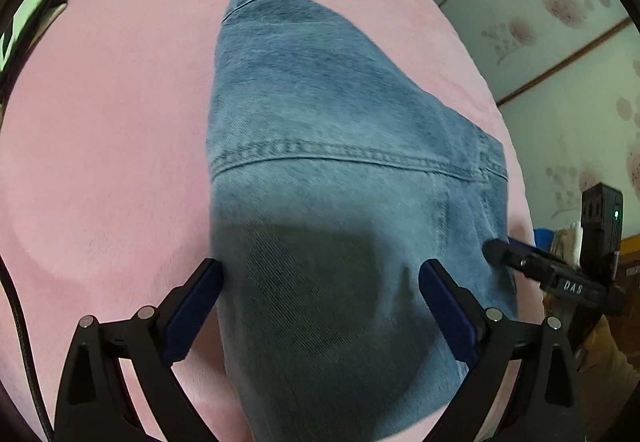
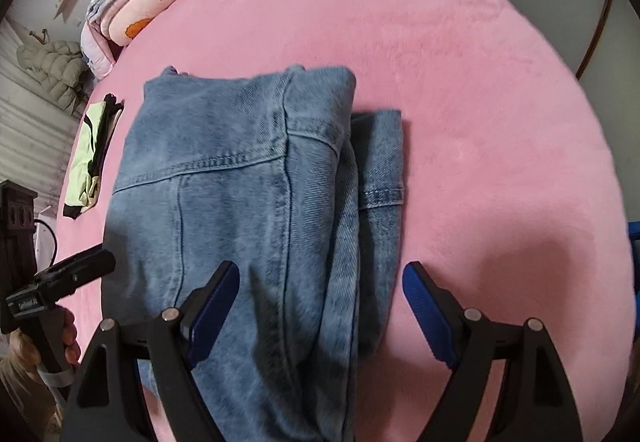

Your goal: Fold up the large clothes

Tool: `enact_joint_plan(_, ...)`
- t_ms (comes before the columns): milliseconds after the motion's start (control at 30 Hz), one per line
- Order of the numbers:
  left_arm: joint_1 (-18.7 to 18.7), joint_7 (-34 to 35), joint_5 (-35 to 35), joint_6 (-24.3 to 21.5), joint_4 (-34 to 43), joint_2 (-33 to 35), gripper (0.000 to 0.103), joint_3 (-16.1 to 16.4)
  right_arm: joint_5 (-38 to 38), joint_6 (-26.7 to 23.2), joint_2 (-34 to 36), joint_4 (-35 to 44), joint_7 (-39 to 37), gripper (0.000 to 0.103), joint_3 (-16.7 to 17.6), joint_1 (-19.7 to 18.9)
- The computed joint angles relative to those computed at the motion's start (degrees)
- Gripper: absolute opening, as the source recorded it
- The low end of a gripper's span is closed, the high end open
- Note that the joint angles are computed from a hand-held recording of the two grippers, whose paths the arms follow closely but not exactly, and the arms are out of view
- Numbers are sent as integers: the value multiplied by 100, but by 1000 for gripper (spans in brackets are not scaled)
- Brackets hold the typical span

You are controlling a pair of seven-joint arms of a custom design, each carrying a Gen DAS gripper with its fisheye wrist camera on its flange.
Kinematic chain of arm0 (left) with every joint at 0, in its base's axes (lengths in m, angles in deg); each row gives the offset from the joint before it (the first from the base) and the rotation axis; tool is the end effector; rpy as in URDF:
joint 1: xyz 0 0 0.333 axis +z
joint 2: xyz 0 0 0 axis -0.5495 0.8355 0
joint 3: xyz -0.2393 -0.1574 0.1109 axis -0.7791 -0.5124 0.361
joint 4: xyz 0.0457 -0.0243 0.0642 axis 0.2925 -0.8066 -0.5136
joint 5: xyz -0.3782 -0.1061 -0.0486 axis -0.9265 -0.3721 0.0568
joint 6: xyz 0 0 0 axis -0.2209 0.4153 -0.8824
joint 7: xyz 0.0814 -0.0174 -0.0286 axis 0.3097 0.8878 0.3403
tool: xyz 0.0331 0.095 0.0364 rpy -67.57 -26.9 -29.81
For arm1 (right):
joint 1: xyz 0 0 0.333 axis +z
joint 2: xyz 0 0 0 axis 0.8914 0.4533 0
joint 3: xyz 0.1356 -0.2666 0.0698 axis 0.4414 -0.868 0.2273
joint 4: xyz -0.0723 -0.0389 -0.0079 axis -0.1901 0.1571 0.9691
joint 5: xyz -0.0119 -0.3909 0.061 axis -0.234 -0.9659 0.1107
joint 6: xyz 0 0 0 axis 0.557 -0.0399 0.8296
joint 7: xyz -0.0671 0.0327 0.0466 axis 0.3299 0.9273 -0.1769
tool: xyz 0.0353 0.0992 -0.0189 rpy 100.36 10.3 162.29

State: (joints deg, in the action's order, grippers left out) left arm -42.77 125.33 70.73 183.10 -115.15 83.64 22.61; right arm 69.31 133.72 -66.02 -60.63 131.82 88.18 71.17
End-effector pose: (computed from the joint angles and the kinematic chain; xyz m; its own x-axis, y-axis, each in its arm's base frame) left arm 0.6315 -0.2277 0.4974 -0.0112 -0.9254 0.3788 -0.9651 -0.0892 -0.2464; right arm 0.6258 0.1432 0.4726 0.0654 -0.9265 -0.3707 -0.9765 0.0170 -0.2148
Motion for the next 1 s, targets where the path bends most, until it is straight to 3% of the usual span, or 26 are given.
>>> enact_joint_plan(200, 105, 18, -278, -162, 123, 298, 98, -21, 329, -80, 257, 185, -265, 86, 71, -80)
enact_joint_plan(400, 183, 102, -791, 86, 1, 415, 99, -101, 750, -149, 475, 303, -484, 84, 133, -217)
enact_joint_plan(433, 171, 87, -793, 96, 6, 428, 99, -100, 764, -144, 482, 308, -475, 81, 136, -219)
enact_joint_plan(567, 21, -189, -467, 114, -18, 343, 89, -35, 964, -181, 423, 292, -605, 40, 176, -243)
enact_joint_plan(667, -89, -467, -233, 165, -28, 239, 73, -13, 708, -143, 302, 284, -421, 28, 138, -131)
enact_joint_plan(800, -133, -505, -64, 302, -207, -103, 49, -36, 273, 74, -38, 164, -254, 22, 130, 80)
enact_joint_plan(1000, 60, 2, -172, 148, -773, -1103, 44, 24, -125, -18, -513, 253, 378, 20, 210, 517)
